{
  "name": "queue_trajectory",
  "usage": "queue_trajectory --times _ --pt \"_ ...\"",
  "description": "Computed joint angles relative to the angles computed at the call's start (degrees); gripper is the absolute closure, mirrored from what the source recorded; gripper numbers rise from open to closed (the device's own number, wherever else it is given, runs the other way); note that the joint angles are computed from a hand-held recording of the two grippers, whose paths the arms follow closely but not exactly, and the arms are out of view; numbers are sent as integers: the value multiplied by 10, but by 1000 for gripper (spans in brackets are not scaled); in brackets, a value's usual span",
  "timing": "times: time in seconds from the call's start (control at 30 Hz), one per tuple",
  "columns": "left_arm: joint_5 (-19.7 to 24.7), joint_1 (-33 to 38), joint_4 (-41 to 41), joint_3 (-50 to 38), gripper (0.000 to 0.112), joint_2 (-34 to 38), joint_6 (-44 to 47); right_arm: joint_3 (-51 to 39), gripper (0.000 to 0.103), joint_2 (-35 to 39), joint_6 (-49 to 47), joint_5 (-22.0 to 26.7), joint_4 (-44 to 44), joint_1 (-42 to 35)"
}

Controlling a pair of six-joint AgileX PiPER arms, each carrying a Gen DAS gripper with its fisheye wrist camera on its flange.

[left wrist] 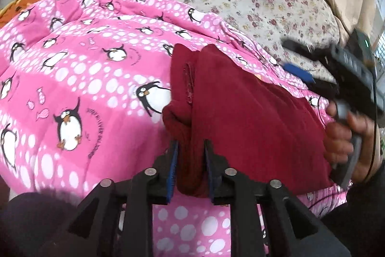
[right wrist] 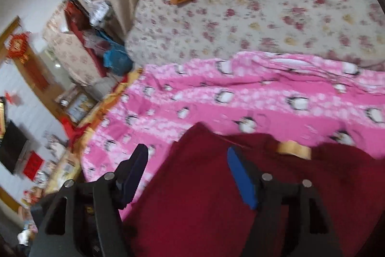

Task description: Fold small clothes

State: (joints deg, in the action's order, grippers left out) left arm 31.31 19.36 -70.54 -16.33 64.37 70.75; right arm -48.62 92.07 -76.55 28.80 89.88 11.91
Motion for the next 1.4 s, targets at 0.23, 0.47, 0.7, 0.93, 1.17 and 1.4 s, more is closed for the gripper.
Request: queue_trajectory --times 0.23,0.47,0.7,0.93,1.17,1.4 --pt "122 170 15 -75 83 35 13 175 30 -161 73 -95 -91 -42" --pt "198 37 58 -308 80 357 -71 236 30 -191 287 -150 -330 -39" --pt "132 4 28 -291 105 363 -16 254 31 -197 148 -105 -219 -94" --pt "66 -59 -11 -227 112 240 -20 274 31 -257 137 -106 -209 -114" --pt "1 -238 88 -253 112 127 -255 297 31 -296 46 2 -175 -285" --pt "-77 -391 180 -288 112 133 -450 305 31 -294 -34 137 -201 -505"
